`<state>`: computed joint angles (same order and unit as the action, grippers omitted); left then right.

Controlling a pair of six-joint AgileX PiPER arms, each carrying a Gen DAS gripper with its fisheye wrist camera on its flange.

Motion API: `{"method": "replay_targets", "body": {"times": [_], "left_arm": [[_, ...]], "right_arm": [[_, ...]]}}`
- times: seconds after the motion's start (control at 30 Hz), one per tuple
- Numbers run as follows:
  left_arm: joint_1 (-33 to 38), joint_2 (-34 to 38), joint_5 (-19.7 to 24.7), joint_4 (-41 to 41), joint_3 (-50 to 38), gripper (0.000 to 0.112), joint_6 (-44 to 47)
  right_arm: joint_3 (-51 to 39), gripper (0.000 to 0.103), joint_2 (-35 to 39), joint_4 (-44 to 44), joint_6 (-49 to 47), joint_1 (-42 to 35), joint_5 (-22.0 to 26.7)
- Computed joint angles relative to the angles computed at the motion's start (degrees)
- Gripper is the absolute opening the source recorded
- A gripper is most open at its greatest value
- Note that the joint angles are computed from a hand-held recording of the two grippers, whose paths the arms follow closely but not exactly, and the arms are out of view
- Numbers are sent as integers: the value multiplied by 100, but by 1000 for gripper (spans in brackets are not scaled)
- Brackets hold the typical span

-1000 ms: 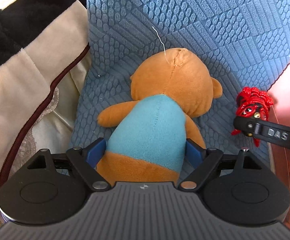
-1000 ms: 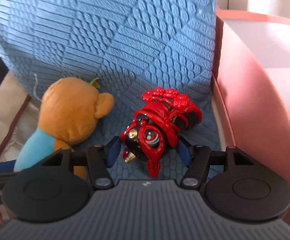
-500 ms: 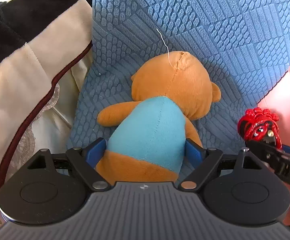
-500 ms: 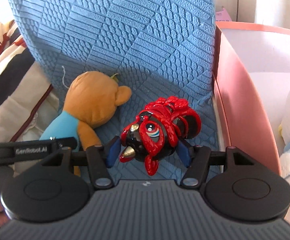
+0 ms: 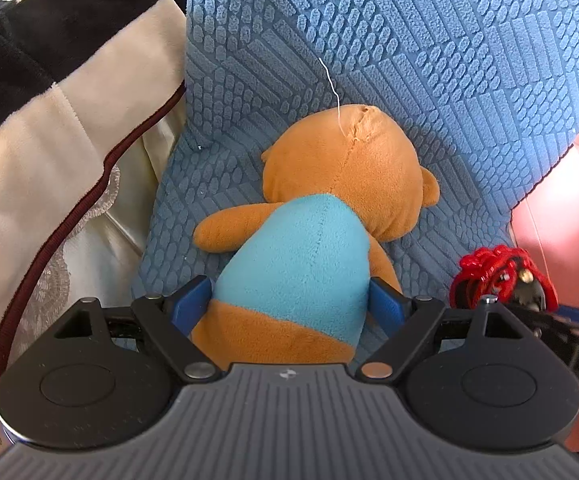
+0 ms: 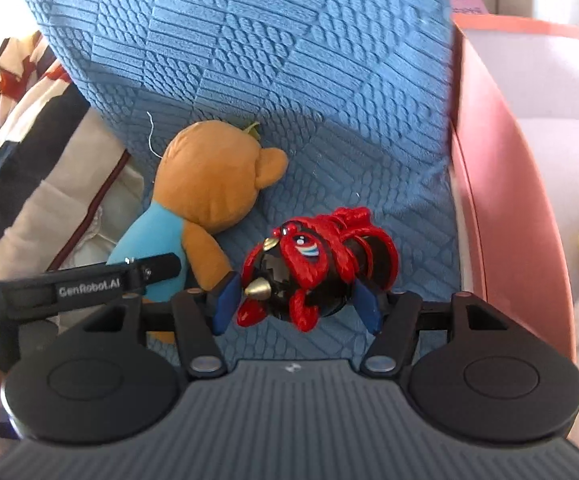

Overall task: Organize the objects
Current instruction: 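Lift the bear with the left gripper while right lifts the red toy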

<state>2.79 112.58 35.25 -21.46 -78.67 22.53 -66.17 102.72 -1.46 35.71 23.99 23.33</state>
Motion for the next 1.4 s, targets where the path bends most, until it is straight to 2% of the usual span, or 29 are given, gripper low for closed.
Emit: {"method": "replay_targets", "body": {"times": [0.2, 0.3, 0.33, 0.43, 0.6, 0.67, 0.9, 1.0, 1.03, 1.13, 1.3, 1.4], "left_arm": [[-8, 20, -1, 13, -21, 87, -22], [-4, 70, 25, 24, -72, 88, -11], [-12, 104, 54, 58, -118, 89, -12], [-78, 184, 85, 254, -217, 90, -167], [-157, 318, 204, 513, -387, 91, -254], [-200, 251, 219, 615, -309, 91, -61], [-301, 116, 53, 965, -37, 91, -77], [-253, 238, 131, 930, -174, 91, -191], [-254, 282, 151, 955, -216, 91, -247], [-290, 368, 130, 1029, -270, 91, -398], [-460, 271, -354, 1510, 82, 89, -1012], [-555, 127, -678, 1826, 361, 84, -1448]], "right_arm": [[-139, 63, 204, -305, 291, -210, -204], [-70, 70, 209, -303, 255, -282, -394], [-40, 75, 217, -481, 398, -262, -462], [-146, 75, 336, -1302, 1062, -153, -360], [-454, 75, 769, -3251, 2684, 111, -5], [-567, 75, 947, -3561, 2940, 123, 87], [-703, 74, 1184, -3543, 3030, -32, -24], [-752, 63, 1217, -3482, 2898, -48, 11], [-711, 62, 1191, -3384, 2813, -81, -85], [-751, 62, 1180, -3521, 2844, -19, 76], [-554, 62, 955, -3496, 2811, 4, 27], [-308, 62, 708, -3719, 3042, 93, 10]]}}
